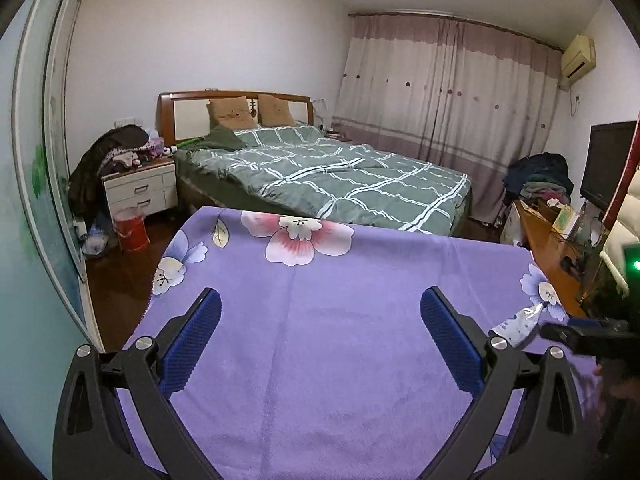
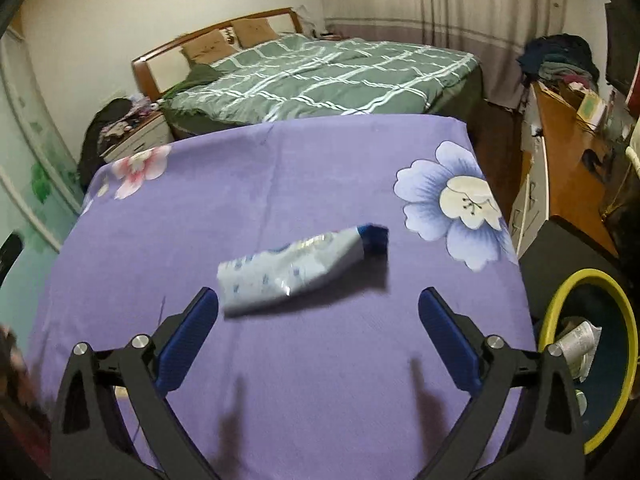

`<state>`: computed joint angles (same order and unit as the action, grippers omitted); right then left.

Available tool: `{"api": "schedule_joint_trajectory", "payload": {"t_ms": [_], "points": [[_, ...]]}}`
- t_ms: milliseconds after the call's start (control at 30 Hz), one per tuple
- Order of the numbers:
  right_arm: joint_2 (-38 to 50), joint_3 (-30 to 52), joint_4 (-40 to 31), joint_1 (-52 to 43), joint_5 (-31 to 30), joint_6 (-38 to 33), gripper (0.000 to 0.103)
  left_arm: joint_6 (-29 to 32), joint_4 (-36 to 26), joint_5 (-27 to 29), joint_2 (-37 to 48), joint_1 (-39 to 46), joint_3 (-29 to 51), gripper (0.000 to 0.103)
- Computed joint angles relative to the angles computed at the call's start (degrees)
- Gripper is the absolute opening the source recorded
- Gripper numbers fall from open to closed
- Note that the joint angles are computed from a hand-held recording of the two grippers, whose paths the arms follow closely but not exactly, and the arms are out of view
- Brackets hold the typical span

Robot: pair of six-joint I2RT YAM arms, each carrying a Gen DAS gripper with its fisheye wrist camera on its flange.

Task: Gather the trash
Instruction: 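Reach the right gripper to the blue-capped white tube, grasp and lift it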

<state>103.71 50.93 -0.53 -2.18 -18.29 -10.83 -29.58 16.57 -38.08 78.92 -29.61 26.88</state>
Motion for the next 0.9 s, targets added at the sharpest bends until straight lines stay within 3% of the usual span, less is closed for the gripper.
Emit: {"api": "schedule_joint_trajectory", "payload": {"t_ms": [200,467,667,833,900], "points": [[5.8,5.7,-1.4,3.6,4.9,3.9,0.083,1.8,-1.1,-10.7,2.1,-7.0,2.4,0.098],[11.9,11.8,-2.9,6.8,7.9,6.1,0.076,-1.7,-4.1,-7.0,-0.1,-5.7,2.3,0.098],[14.2,16.1,-5.0,9.0,7.9,6.1,0.05,-2.1,-4.1,-6.2,0.4,-4.8,2.5,0.098],[12.7,14.6,-3.0,9.0,6.0,6.7,0.015,-1.8,-3.9,-6.1,1.3,-4.8,2.8,0.098],[11.6,13.5,-2.4,8.4,4.9,6.6,0.015,-1.9,-4.0,-6.0,1.3,-4.9,2.9,0.098]]}}
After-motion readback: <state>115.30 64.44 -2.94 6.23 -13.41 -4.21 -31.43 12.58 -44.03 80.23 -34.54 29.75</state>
